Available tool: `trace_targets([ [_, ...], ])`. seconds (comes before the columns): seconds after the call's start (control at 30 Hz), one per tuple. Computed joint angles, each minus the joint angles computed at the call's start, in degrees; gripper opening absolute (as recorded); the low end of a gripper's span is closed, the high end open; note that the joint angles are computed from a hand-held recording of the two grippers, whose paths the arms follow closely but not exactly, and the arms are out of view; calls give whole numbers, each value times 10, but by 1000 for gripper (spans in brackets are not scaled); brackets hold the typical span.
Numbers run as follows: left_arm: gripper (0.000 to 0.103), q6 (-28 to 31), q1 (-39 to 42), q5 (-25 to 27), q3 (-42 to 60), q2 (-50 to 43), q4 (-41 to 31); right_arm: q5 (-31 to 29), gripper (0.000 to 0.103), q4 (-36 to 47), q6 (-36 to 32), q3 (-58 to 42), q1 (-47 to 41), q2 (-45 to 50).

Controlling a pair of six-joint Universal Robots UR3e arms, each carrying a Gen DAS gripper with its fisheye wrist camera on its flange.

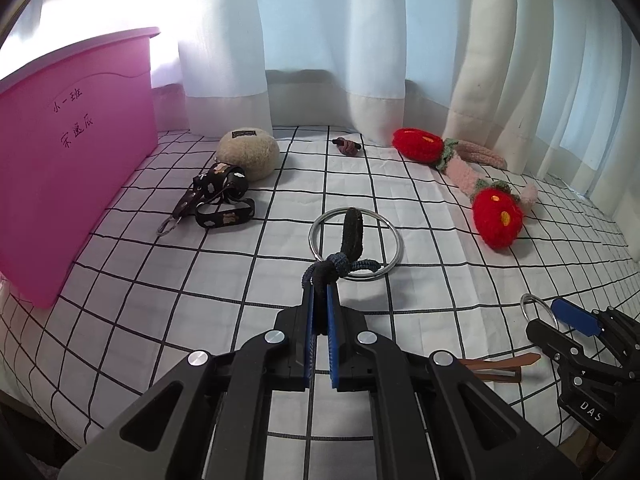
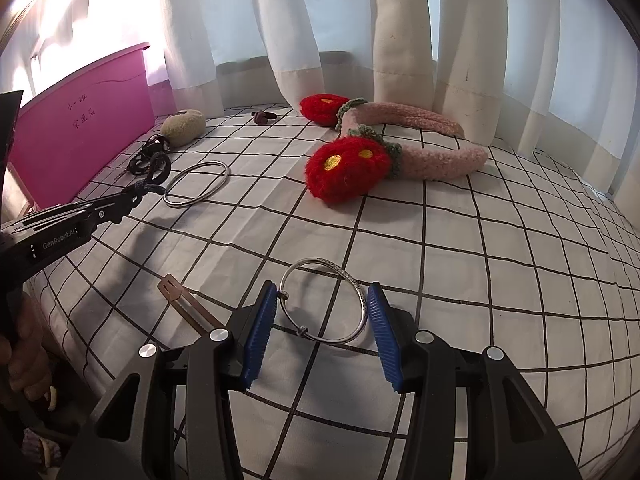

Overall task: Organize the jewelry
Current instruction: 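Close the left tool on the hair tie while the right tool grips the silver bangle, then carry the hair tie and bangle over the pink tub with both tools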

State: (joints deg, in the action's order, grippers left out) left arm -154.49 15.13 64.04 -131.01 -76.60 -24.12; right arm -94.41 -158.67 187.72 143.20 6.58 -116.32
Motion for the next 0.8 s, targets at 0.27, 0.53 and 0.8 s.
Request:
trace_targets([
  [0.27,7,-6,2,1,-2,30,-21,5,45,28,-16,-9,-10,-32],
  [0.53,7,-20,-1,8,33,68,-80,31,45,108,-50,-54,-43,-77],
  [0.8,7,-35,17,14,158,122,-244,76,45,232,-115,-184,-85,-96],
])
